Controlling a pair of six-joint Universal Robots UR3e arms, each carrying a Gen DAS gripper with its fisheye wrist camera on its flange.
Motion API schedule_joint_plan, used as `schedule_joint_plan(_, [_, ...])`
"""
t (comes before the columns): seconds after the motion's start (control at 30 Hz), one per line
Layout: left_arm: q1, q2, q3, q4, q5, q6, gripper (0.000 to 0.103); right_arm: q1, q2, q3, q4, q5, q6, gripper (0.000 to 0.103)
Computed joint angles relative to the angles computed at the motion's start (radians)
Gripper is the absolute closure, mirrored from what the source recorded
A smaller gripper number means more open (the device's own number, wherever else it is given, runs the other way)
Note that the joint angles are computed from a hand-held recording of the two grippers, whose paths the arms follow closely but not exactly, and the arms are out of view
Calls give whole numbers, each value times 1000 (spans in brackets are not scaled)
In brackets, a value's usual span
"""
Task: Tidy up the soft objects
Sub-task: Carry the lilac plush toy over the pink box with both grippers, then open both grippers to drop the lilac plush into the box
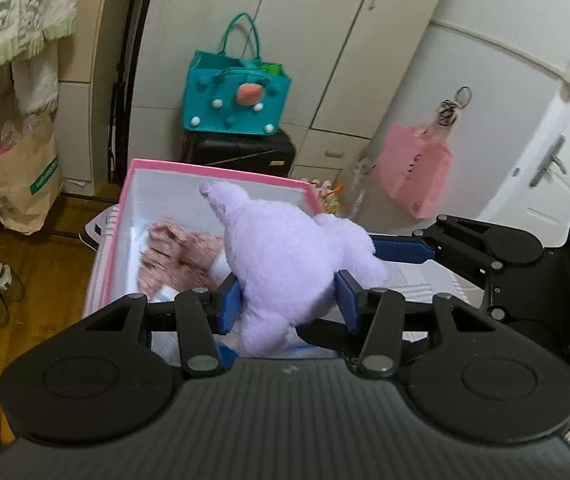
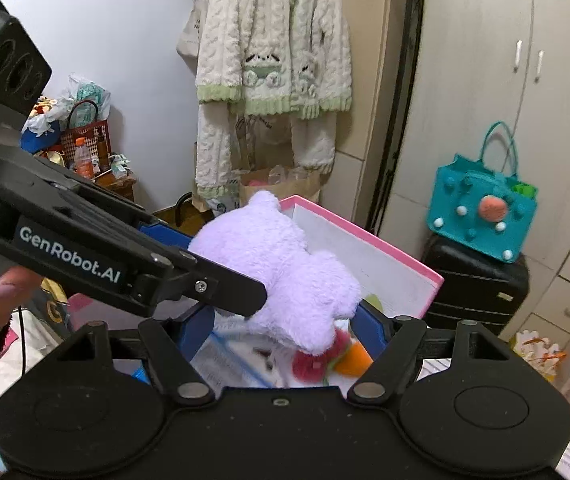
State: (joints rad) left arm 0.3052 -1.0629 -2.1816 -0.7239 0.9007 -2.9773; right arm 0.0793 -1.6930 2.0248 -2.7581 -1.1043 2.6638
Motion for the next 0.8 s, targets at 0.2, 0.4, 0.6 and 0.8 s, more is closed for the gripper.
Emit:
schedule_joint_plan(0.2, [-14, -288, 144, 63, 40, -15, 56, 61, 229, -166, -28, -97, -54, 47])
schedule_joint_plan(0.4, [-35, -440, 216, 91, 63, -3, 56, 59, 350, -290, 45, -93, -21, 47])
schedule_joint_plan(0.6, [-79, -494, 235, 161, 136, 14, 56, 87, 429, -383, 85, -153, -8, 46])
schedule_joint_plan(0.8, [-133, -506, 232, 229, 216, 24, 54, 96, 463, -426, 116, -212, 5, 46])
